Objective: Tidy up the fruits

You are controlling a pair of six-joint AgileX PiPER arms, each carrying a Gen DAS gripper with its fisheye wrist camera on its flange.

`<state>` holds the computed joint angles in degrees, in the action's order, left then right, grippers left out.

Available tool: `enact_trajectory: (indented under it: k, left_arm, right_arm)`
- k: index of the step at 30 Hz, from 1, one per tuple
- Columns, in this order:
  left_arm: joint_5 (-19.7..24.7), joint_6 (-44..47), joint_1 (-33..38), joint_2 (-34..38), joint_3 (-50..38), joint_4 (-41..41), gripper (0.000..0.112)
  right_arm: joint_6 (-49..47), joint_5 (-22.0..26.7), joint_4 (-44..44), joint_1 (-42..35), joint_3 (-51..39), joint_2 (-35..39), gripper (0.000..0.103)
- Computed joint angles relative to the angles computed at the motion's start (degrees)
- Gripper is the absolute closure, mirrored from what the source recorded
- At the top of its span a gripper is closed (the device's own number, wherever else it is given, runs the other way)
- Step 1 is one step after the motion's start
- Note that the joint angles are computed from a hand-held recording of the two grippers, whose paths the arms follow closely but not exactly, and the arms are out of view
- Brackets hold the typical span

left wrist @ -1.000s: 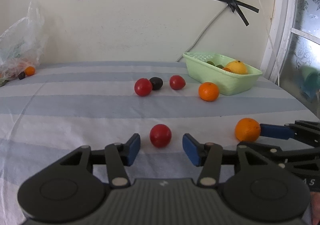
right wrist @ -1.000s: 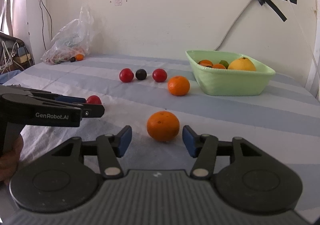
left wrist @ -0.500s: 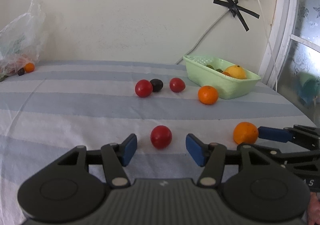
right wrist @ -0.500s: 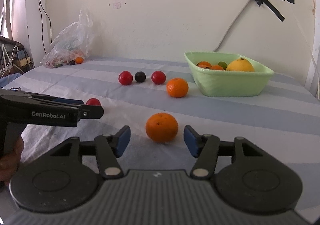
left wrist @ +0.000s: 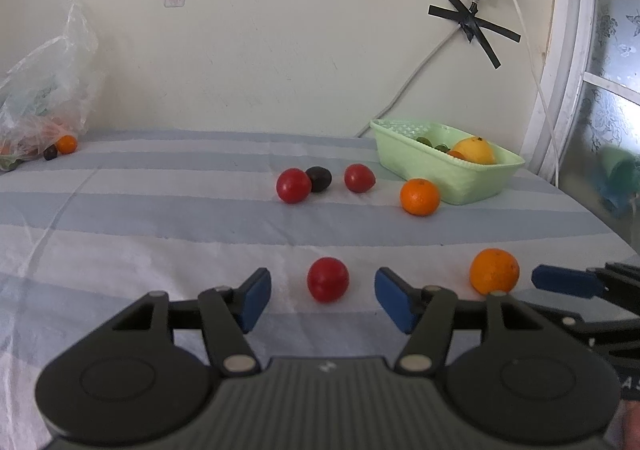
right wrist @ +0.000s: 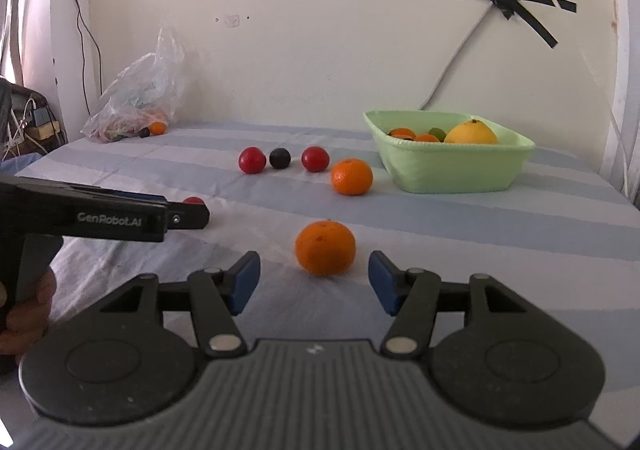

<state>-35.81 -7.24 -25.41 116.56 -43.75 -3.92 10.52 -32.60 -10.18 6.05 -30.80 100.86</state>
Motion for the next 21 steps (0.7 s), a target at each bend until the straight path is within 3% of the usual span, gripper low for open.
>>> enact_trajectory:
  k: [11, 14, 21]
  left_arm:
    - [-4.4, -0.7, 0.0, 0.1, 1.8, -1.2, 0.053]
    - [-4.7, -1.1, 0.1, 0.2, 1.9, -2.3, 0.053]
    - [-12.1, 0.8, -1.3, 0.5, 4.8, -6.9, 0.052]
  right_arm:
    - [0.0, -4.6, 3.1, -0.6, 2.2, -0.2, 0.040]
    - [-0.9, -5.6, 4.7, -0.2, 2.7, -0.2, 0.034]
    - [-2.8, -8.6, 8.1, 0.8, 4.4, -0.4, 0.032]
